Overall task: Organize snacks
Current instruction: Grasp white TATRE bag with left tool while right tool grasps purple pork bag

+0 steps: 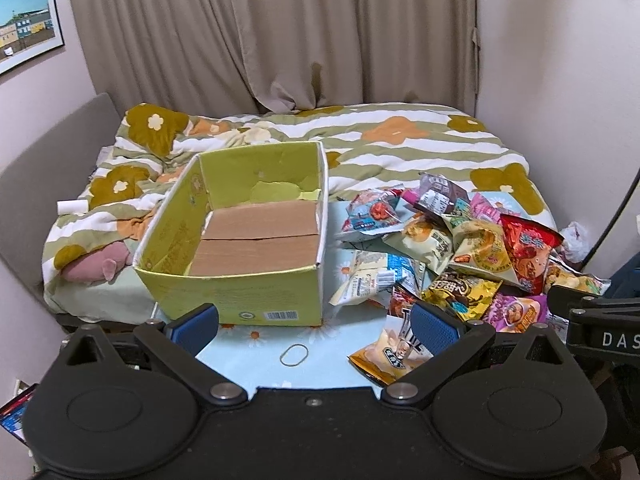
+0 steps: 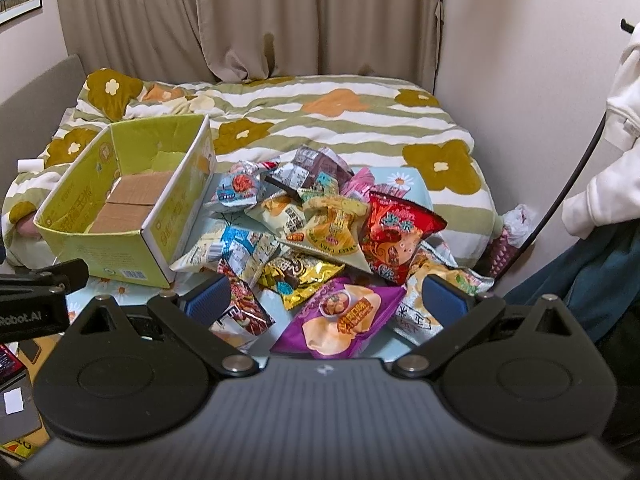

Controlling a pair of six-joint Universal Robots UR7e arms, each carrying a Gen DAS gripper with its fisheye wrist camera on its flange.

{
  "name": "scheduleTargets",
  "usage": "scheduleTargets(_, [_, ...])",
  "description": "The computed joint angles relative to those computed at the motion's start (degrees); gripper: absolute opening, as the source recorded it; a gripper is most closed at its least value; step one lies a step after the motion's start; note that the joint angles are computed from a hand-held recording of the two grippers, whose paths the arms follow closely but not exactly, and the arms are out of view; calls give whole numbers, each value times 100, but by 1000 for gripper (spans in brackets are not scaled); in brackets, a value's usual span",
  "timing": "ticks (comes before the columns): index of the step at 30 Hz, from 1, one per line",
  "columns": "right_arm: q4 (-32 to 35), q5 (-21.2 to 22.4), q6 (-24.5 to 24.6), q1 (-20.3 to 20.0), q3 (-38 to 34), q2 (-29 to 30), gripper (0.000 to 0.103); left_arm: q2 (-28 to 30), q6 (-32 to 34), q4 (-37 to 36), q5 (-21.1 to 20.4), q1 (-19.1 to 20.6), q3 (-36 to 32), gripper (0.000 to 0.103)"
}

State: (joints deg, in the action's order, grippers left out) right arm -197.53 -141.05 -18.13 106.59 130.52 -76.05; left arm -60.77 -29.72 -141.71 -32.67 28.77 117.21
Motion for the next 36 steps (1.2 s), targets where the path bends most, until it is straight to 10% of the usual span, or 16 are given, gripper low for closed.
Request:
scheduleTargets(13, [371,690,-283,-853,63,-217,103,688,1930,-1537,-797,576,-22,103])
scheduleTargets(36, [885,1545,513,-2010,-421,454,103,2211,4023,-1809,-2047,1569,-1058,100])
